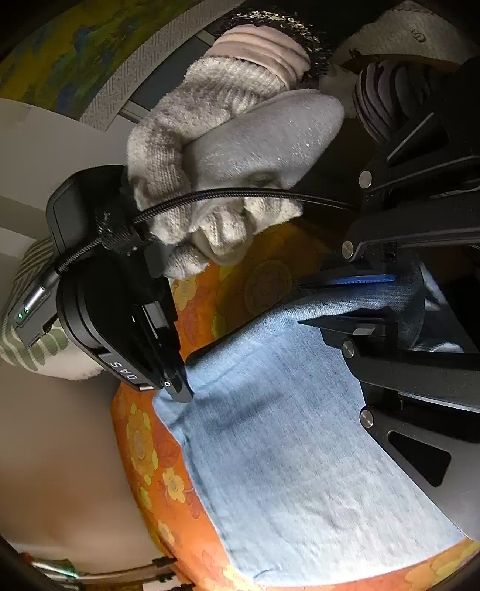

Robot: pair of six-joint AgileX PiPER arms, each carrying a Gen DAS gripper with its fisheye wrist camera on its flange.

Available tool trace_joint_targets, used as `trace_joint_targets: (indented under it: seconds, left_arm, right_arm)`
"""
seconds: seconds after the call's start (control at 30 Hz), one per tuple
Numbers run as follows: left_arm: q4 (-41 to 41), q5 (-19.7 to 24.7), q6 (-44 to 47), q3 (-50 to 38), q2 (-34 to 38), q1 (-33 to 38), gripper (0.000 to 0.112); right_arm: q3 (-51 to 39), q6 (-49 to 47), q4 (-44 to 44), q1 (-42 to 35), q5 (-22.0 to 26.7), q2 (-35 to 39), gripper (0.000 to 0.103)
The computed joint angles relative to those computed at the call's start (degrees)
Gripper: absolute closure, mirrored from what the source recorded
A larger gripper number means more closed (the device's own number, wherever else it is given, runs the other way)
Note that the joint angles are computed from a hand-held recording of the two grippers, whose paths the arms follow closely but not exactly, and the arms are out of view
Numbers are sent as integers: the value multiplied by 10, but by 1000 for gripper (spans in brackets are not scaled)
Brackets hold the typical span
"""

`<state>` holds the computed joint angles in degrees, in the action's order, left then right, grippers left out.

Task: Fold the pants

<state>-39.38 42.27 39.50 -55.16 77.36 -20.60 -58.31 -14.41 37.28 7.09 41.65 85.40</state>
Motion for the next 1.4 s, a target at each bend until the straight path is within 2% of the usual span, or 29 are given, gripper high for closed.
trace_joint_targets:
  seconds: [0.17,0.27,0.4,0.5,0.57,0.6,0.77,0.8,0.83,0.9,1.0,1.13,1.2,1.33,1.37,1.4]
  left_arm:
    - [6,-19,-33,-21,27,-28,102]
    - [17,-33,-53,-11,15,-51,101]
    - [26,-39,-63,0,2,-80,90]
    - [7,-29,-50,2,-4,-87,89]
    - [-2,-21,-43,5,-11,-91,90]
    - [0,-19,-45,8,-17,-95,88]
    - [-5,19,-44,16,-53,-81,86]
    - [-4,30,-41,18,-63,-74,86]
    - [-1,41,-33,23,-78,-62,86]
    - [3,72,-18,29,-106,-27,85]
    - [6,112,12,25,-120,45,78]
    - [9,172,52,13,-133,164,78]
    - [14,190,63,3,-130,210,77]
    - [19,210,79,-18,-115,283,69]
    - [20,208,78,-20,-110,290,69]
    - [23,206,76,-25,-103,295,68]
  right_arm:
    - [-2,-34,26,-11,-7,18,98]
    - [-8,-41,24,-11,-6,23,98]
    - [-9,-31,7,-9,-9,18,96]
    - [-8,-4,-19,-10,-11,6,92]
    - [-4,55,-86,-2,-26,-19,81]
    - [-2,62,-95,-5,-26,-29,81]
    - [29,32,-65,-37,-13,-101,80]
    - [36,34,-65,-38,-10,-115,75]
    - [44,35,-63,-37,-8,-127,71]
    - [67,37,-56,-34,-10,-147,48]
    - [99,30,-43,-24,-15,-163,46]
    - [132,30,-30,-14,-37,-164,44]
    - [144,28,-14,-17,-48,-163,44]
    - [161,42,-4,-9,-78,-164,43]
    - [166,53,-7,-2,-90,-166,42]
    - [172,68,-15,6,-105,-168,36]
